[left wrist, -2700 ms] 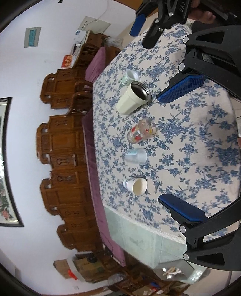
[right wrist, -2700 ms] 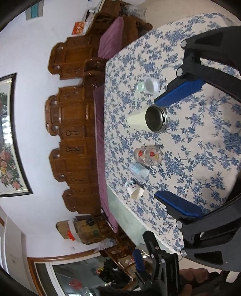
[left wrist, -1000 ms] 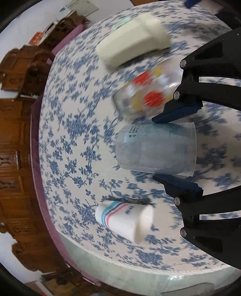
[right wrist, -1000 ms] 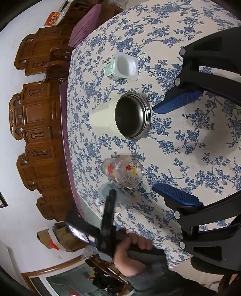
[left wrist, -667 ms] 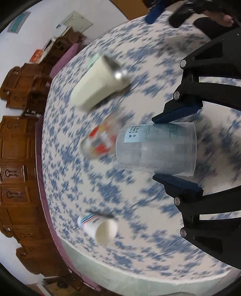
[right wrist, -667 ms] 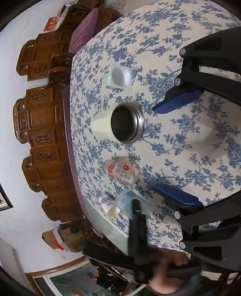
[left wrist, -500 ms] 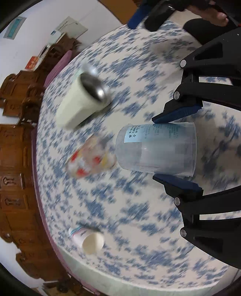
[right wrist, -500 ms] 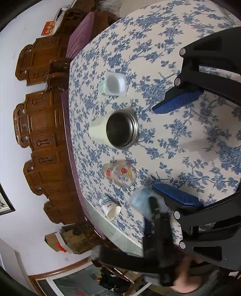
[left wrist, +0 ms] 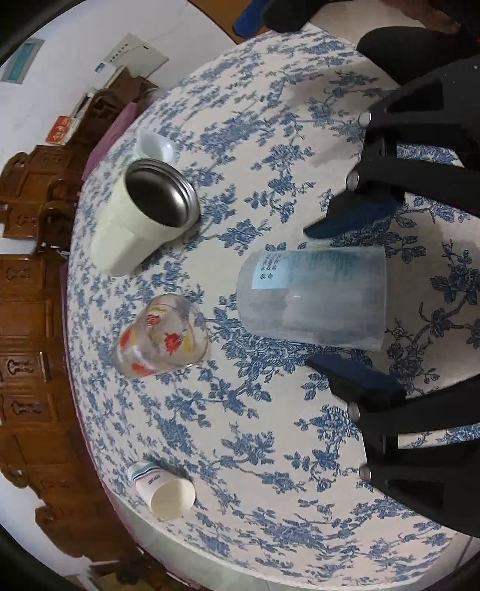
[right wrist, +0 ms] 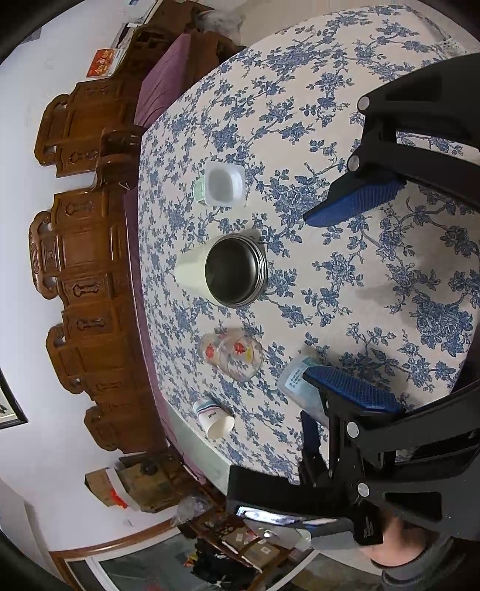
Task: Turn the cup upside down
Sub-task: 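Lift the clear plastic cup with the left tool toward the right tool, then close the right tool on the clear cup while the left tool releases it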
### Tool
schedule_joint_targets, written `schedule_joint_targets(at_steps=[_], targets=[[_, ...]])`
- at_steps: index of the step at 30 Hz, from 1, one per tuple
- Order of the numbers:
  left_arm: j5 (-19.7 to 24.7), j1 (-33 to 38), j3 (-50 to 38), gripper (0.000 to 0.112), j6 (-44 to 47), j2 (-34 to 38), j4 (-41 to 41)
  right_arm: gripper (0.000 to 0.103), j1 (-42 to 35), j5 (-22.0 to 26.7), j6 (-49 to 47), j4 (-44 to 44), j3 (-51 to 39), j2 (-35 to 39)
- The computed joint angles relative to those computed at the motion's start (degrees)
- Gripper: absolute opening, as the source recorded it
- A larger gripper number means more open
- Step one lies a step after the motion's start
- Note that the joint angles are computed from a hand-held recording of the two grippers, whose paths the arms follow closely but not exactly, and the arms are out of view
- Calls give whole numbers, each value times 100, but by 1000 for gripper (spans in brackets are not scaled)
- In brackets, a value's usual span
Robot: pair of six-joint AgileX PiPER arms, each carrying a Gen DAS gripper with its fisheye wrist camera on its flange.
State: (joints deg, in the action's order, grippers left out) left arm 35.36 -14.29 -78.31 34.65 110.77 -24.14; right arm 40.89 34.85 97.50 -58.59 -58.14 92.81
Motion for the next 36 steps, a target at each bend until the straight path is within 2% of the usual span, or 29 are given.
schedule_joint_targets(at_steps=[8, 9, 10, 12, 17, 23, 27, 36], targets=[[-150, 597, 375, 74, 845, -582, -762, 80, 37, 153, -648, 427, -636, 272], [-259, 653, 431, 85, 902, -647, -804, 80, 34, 168, -777, 508, -743, 337], [-568, 727, 602, 94, 1057, -774, -923, 80, 42, 189, -866, 567, -835, 398], [-889, 894, 802, 94, 1470, -900, -1276, 80, 39, 244, -1142, 770, -1084, 579], [-926, 1356, 920, 94, 2266, -876, -1954, 80, 46, 259, -1692, 1271, -1671, 1089], [-592, 1949, 763, 94, 3031, -634, -2706, 80, -91, 238, -2875, 2453, -2614, 1848], [-605, 2170, 677, 94, 3322, -533, -2995, 78, -259, 476, -3808, 3486, -3412, 2457], [-615, 2374, 515, 94, 3437, -332, -3201, 77, -838, 1403, -5340, 5615, -5233, 3688]])
